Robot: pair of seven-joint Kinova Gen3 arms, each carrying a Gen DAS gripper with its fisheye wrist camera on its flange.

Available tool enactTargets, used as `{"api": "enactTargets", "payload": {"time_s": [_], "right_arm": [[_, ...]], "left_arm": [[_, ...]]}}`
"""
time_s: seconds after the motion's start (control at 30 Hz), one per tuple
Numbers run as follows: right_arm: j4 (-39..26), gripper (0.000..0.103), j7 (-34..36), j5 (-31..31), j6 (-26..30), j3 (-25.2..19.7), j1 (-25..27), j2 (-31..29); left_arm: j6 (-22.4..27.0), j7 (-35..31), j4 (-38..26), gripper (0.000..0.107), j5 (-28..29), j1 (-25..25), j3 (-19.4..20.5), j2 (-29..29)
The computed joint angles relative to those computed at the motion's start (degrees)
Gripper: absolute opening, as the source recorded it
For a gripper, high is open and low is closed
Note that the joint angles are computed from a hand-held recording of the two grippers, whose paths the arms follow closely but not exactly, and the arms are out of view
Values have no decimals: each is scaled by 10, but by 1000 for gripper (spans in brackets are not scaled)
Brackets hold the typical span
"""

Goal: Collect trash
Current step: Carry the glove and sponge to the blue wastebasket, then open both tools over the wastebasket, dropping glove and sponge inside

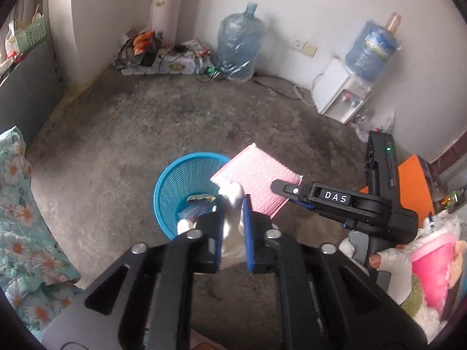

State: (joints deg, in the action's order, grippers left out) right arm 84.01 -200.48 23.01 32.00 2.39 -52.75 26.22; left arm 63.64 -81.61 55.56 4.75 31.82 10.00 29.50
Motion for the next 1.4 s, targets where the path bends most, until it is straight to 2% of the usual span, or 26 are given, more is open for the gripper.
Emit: {"api": "enactTargets", "payload": {"time_s": [0.03, 0.1, 0.17, 0.23, 0.43, 0.57, 0.7, 0.87, 1.1, 1.23, 1.3, 1.4], "right_arm": [[-9, 41, 10, -17, 15, -11, 16, 17], [-11, 44, 12, -55, 27, -11, 28, 41], [11, 44, -15, -67, 2, -12, 32, 49], [32, 44, -36, -64, -30, 3, 17, 52], [41, 44, -49, -49, -29, 31, -26, 46], [22, 44, 2, -43, -20, 4, -22, 38], [37, 47, 14, -76, -75, -17, -12, 50], [69, 49, 34, -167, -158, -57, 24, 91], [79, 50, 91, -229, -241, -78, 54, 141], [80, 50, 123, -251, -274, -77, 55, 151], [67, 46, 145, -260, -257, -88, 63, 154], [69, 27, 179, -281, -263, -137, 96, 157]], "left_arm": [[7, 14, -9, 38, -8, 7, -8, 16], [9, 38, -9, 39, -15, 10, -17, 34], [13, 50, 0, 42, -2, -3, -14, 37], [-7, 43, 31, 46, 15, -22, -6, 24], [-31, 35, 83, 49, 15, -39, -4, -29], [-35, 13, 111, 53, 43, -70, 7, -77], [-24, -22, 149, 57, 76, -104, 13, -141], [15, -97, 202, 61, 126, -152, 5, -232], [78, -180, 275, 61, 204, -214, -51, -338], [93, -192, 303, 61, 211, -236, -74, -371], [96, -198, 313, 61, 211, -243, -81, -380], [99, -204, 318, 61, 217, -249, -86, -385]]}}
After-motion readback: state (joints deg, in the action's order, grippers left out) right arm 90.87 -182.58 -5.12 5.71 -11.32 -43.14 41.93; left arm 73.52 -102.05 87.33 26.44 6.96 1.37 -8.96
